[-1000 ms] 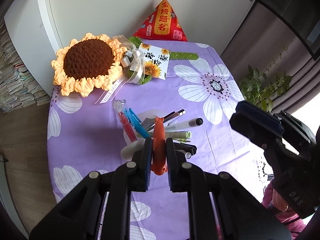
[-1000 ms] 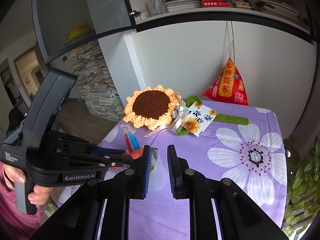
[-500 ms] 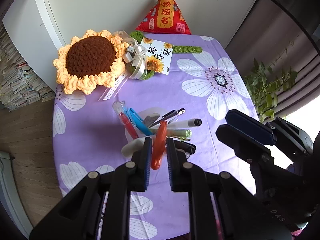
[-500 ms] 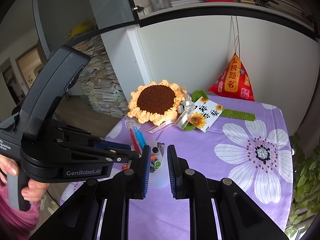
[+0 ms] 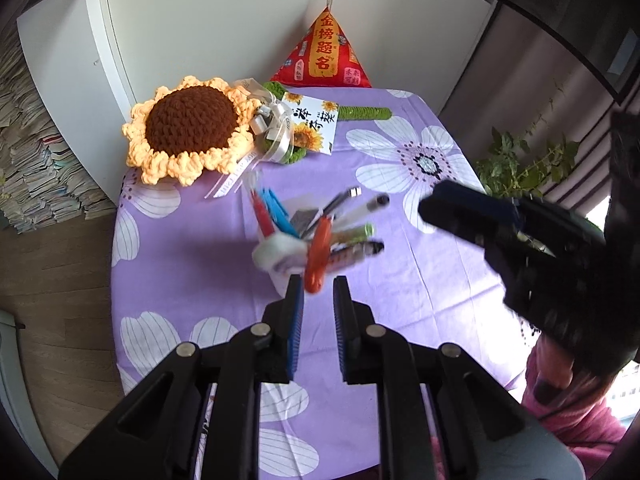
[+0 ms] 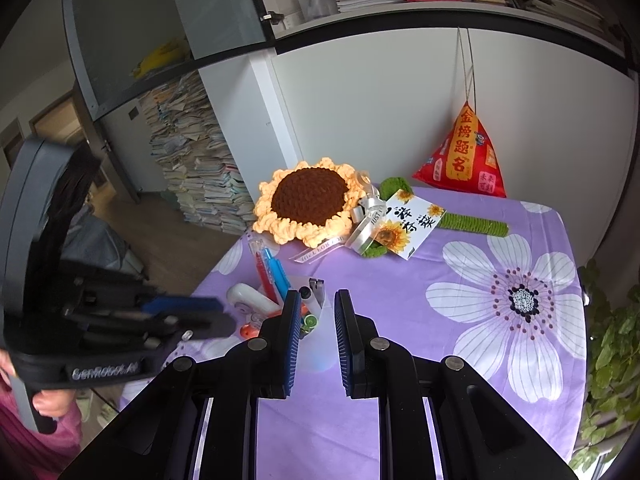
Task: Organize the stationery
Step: 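Lower the marker and eraser into the cup and open both tools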
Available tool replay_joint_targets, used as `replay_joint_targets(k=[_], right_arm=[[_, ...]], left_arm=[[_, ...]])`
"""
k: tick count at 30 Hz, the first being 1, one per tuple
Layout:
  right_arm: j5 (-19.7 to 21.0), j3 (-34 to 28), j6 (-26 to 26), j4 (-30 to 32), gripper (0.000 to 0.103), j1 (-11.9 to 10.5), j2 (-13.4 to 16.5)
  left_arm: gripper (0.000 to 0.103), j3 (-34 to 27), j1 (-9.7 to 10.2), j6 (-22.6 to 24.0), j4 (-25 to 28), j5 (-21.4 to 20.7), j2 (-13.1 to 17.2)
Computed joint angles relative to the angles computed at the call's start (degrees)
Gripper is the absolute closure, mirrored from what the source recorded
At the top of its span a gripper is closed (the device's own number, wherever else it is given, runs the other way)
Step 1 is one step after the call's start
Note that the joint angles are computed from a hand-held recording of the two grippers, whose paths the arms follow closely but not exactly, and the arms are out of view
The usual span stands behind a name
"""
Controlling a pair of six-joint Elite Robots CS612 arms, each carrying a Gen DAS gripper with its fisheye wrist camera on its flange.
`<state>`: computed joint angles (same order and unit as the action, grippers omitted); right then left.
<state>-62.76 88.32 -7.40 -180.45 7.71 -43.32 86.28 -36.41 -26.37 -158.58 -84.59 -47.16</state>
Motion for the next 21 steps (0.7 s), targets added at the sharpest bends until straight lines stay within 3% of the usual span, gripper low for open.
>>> replay_joint_targets(k=[3, 7, 13, 16, 21], right_arm=[[0.01, 0.03, 0.42, 0.02, 0.086, 0.03, -0.01], [-0.15, 0.56, 0.15, -0.33, 0.086, 0.10, -0.30], [-0.95, 0.64, 0.40, -0.02, 0.086, 0.05, -0.34], [-1.16, 0.58, 0.68, 0.13, 0.086, -0.01, -0.28], [-1.24, 0.30, 1.45, 0.41, 0.086, -0.04, -0.07]], left_arm=[[0.072, 0.48, 0.12, 0.13, -2.20, -0.72, 0.68], [0.070, 0.55, 0.21, 0.56, -3.90, -0.40, 1.58], [0.078, 0.61, 0.22, 0.86, -6.71, -0.42, 2.41], [0.092, 0.73, 0.11, 1.30, -7.43, 0.11, 2.53], [0.093, 1.29, -0.22, 2.59, -7.89, 1.25, 2.28]])
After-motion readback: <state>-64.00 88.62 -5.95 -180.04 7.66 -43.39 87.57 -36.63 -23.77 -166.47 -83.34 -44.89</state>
